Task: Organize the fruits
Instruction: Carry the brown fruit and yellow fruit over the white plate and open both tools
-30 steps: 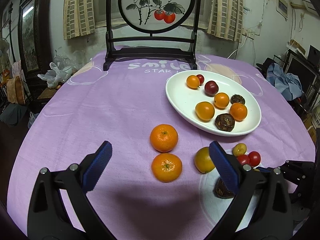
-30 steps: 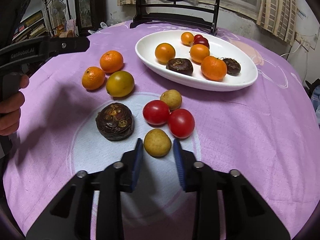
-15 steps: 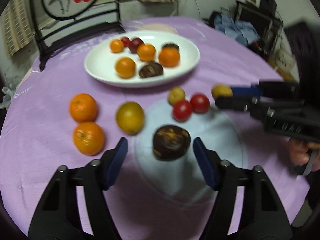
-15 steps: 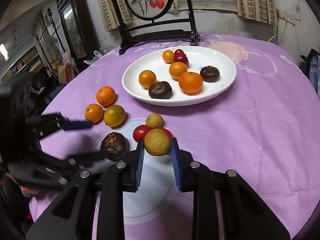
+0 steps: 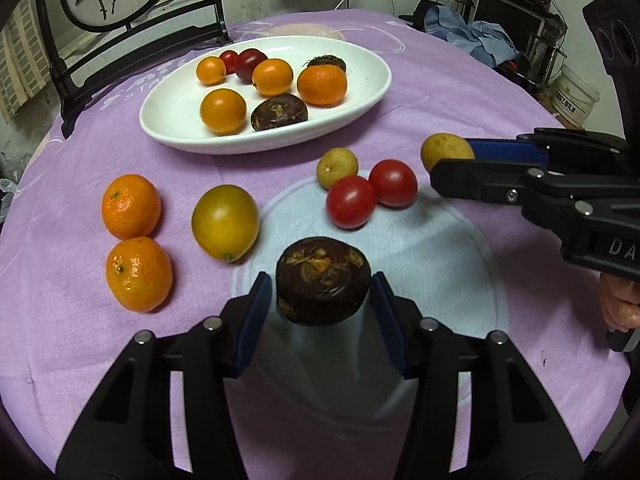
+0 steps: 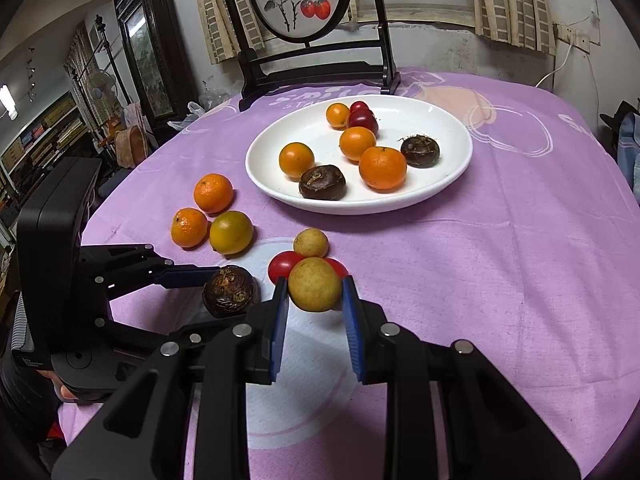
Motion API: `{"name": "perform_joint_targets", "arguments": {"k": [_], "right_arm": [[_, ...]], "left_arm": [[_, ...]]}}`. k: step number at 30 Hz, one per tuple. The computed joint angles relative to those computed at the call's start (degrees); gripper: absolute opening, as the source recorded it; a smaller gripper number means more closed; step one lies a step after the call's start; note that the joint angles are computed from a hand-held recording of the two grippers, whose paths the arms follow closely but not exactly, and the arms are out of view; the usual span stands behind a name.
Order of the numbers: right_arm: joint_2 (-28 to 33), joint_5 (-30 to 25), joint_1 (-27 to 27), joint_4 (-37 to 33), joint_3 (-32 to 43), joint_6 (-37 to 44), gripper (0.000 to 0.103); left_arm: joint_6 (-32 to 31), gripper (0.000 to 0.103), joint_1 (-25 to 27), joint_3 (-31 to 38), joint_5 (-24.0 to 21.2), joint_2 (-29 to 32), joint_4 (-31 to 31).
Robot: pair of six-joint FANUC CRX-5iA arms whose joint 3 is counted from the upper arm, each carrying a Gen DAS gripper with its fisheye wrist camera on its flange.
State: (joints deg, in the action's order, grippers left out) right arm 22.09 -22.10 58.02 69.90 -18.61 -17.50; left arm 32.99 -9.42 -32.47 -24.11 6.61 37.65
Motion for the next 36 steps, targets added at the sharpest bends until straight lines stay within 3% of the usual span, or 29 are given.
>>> {"name": "perform_joint_targets", "arguments": {"k": [9, 12, 15, 19, 24, 27, 31, 33, 35, 36], "right_arm": [[0.3, 0.6, 0.0, -1.4, 0.2, 1.7, 0.027], [0.2, 1.7, -0.7, 2.2, -0.3, -0.4, 0.027], [0.4, 1.9, -2.6, 11.5, -1.1, -8.1, 0.027], [2.4, -0.2, -4.9, 17.1, 1.4, -13.7, 0.027], [6.1, -0.7, -7.4, 17.0, 6.6, -14.1, 0.027], [7.9, -0.5, -8.2, 14.4, 9.2, -11.3, 0.027], [9.8, -0.7, -8.4, 10.5, 11.7, -7.0, 0.027], [10.2, -1.0, -8.6, 12.1, 11.9, -8.1, 0.027], [10.4, -1.3, -8.7, 13.4, 11.7, -9.6, 0.034], [10.2, -1.4, -8.7, 13.7, 11.4, -10.2, 0.041]], "left_arm": [[-2.8, 0.046, 0.3, -1.0, -0.8, -0.8, 3.2], [-9.0, 0.046, 0.5, -3.4, -0.8, -2.6, 11.5], [-15.7, 0.046, 0.0, -5.8, 1.3, -4.5, 22.0], [-16.6, 0.046, -0.7, -3.6, 5.3, -3.6, 28.0], [-8.3, 0.046, -0.5, 5.5, 8.6, 2.9, 24.1], [6.4, 0.046, 1.9, 13.4, 5.0, 8.0, 10.5], [16.8, 0.046, 2.7, 19.2, 2.7, 11.5, 0.0], [21.4, 0.046, 2.8, 21.9, 1.7, 13.0, -4.7], [24.8, 0.047, 3.1, 24.0, 0.1, 14.2, -7.5], [24.8, 0.054, 3.2, 24.1, 0.0, 14.4, -7.1]]}}
